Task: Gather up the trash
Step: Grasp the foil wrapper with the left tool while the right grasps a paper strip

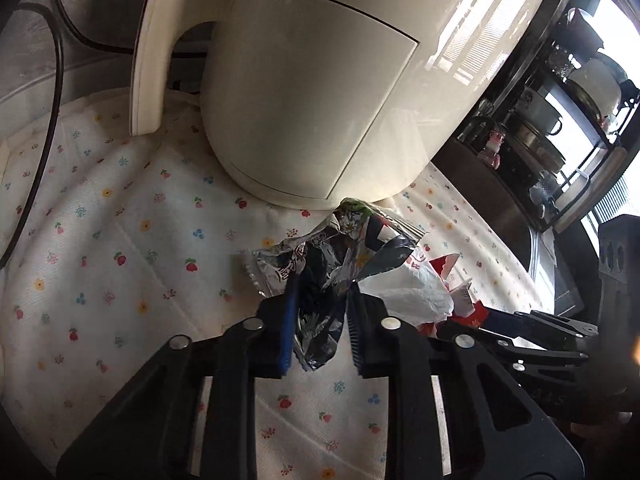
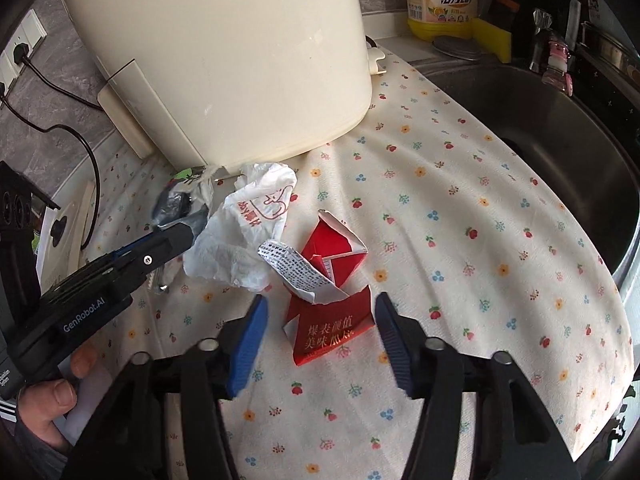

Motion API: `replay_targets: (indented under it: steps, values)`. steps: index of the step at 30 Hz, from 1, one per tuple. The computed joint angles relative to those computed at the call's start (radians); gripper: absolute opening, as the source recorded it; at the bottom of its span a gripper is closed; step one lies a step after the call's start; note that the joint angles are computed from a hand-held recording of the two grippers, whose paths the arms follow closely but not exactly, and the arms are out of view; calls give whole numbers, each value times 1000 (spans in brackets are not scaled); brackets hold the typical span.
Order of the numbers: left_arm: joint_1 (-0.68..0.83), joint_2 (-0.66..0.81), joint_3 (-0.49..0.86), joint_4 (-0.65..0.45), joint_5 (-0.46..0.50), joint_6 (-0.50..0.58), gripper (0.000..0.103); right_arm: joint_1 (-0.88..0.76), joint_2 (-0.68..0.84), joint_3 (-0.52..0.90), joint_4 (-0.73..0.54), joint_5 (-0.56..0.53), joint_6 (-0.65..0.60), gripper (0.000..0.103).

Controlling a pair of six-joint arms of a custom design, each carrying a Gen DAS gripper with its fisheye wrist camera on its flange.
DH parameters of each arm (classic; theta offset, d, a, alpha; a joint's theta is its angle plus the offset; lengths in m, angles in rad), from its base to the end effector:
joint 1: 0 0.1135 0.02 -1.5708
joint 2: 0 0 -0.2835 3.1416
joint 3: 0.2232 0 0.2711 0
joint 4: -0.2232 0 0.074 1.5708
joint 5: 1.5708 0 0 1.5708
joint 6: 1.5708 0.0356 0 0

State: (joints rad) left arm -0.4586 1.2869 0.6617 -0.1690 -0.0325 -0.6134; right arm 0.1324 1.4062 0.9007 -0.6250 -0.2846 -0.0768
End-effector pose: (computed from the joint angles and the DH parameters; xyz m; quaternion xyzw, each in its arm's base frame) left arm 0.2398 -0.1171 0.2014 -0.0777 0.9222 -0.1804 0.3332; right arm 0.2762 0.0469 0.2198 -0.1317 0.9575 0.1443 0.2122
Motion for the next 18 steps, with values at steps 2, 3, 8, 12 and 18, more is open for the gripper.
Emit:
replay_targets:
  steps: [2,3,8,12,18]
  values:
    - [-1,-29,-10,-17,-11,-11,6,-14,-6,1,-15,-21,-1,27]
    - [-8,-48,-14,-29,-25,-18,6,-23,-18,-1,-20,-31,-3,20]
    - [-83,-169,-31,-103,-120,-76,5,-79,-100,-22,-54,-79,-58,13]
    - [-163,-245,-37,-180,-202,-154,5,-141,-153,-35,-98,-125,-108,10]
    - [-303,-290,-9,-284,-325,-254,5,-242,-226,-45,-186,-195,-213,9]
